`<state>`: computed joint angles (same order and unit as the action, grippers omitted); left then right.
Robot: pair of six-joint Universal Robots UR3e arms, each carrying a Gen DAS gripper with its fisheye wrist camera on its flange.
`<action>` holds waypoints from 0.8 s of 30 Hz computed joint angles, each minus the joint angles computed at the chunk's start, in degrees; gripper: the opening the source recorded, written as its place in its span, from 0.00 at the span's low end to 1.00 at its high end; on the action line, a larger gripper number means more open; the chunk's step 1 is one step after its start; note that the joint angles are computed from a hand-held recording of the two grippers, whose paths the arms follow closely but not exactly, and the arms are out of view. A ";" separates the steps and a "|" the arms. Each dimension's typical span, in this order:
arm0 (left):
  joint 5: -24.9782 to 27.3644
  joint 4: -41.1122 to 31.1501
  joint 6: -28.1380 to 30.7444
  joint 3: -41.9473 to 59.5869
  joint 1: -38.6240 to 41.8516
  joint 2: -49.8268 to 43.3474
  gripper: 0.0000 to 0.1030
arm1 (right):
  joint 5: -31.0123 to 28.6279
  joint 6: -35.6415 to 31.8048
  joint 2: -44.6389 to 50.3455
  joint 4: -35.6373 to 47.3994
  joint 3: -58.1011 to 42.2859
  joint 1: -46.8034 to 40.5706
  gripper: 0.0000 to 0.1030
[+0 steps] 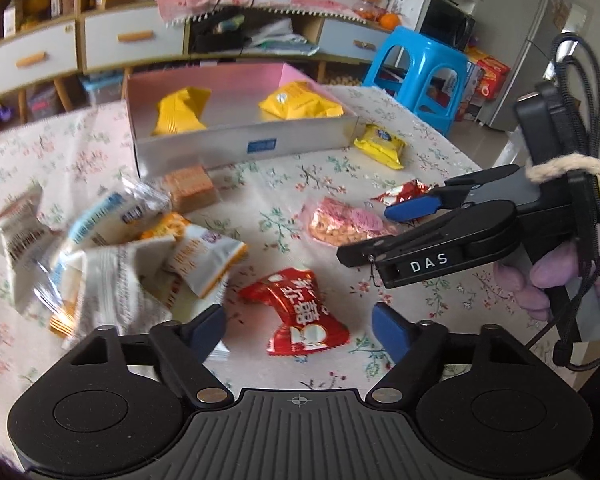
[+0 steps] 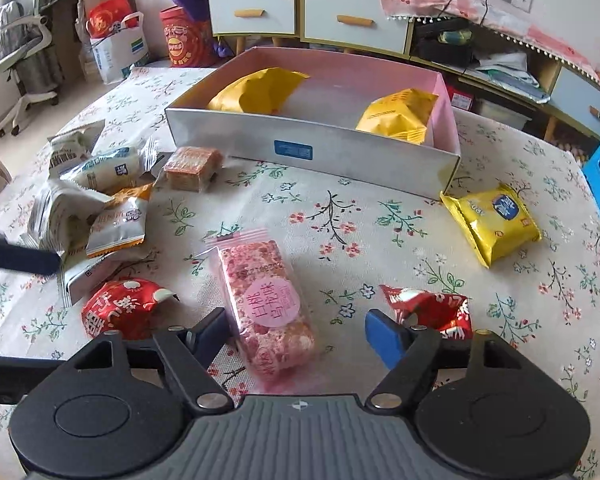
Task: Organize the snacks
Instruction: 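Grasp the red candy packet with left tool while right tool grasps pink pastry bag, then place red candy and pink pastry bag into the box, opening both tools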
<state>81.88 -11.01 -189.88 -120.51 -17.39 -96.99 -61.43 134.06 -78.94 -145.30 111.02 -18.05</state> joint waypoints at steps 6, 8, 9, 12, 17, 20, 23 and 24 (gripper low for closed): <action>0.07 -1.48 -3.14 3.42 -0.63 -4.18 0.55 | 0.37 -1.46 0.10 0.50 -0.25 0.79 0.56; 0.41 -1.77 -4.18 4.53 -0.94 -5.40 0.51 | 0.36 -1.26 0.36 0.53 -0.63 1.25 0.55; 0.61 -1.91 -4.51 5.16 -1.12 -6.02 0.49 | 0.30 -1.04 0.57 0.63 -0.98 1.51 0.53; 2.45 -1.62 -4.99 6.28 -1.98 -7.60 0.39 | 0.27 -0.69 0.99 0.48 -1.47 2.07 0.49; 3.65 -1.72 -4.95 6.62 -2.09 -7.65 0.31 | 0.44 -0.76 1.11 0.65 -1.71 2.48 0.40; 3.87 -2.23 -4.69 6.91 -2.02 -7.51 0.27 | 0.62 -0.89 0.97 1.13 -1.88 2.73 0.31; 4.10 -2.83 -4.51 7.19 -2.18 -7.24 0.26 | 0.83 -1.20 0.79 1.90 -2.15 3.10 0.24; 4.23 -3.01 -4.49 7.39 -2.30 -7.23 0.25 | 0.86 -1.30 0.57 2.16 -2.13 3.15 0.22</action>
<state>86.11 -14.02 -194.37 -113.12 -19.69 -104.22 -60.57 132.75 -78.37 -143.14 108.90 -14.90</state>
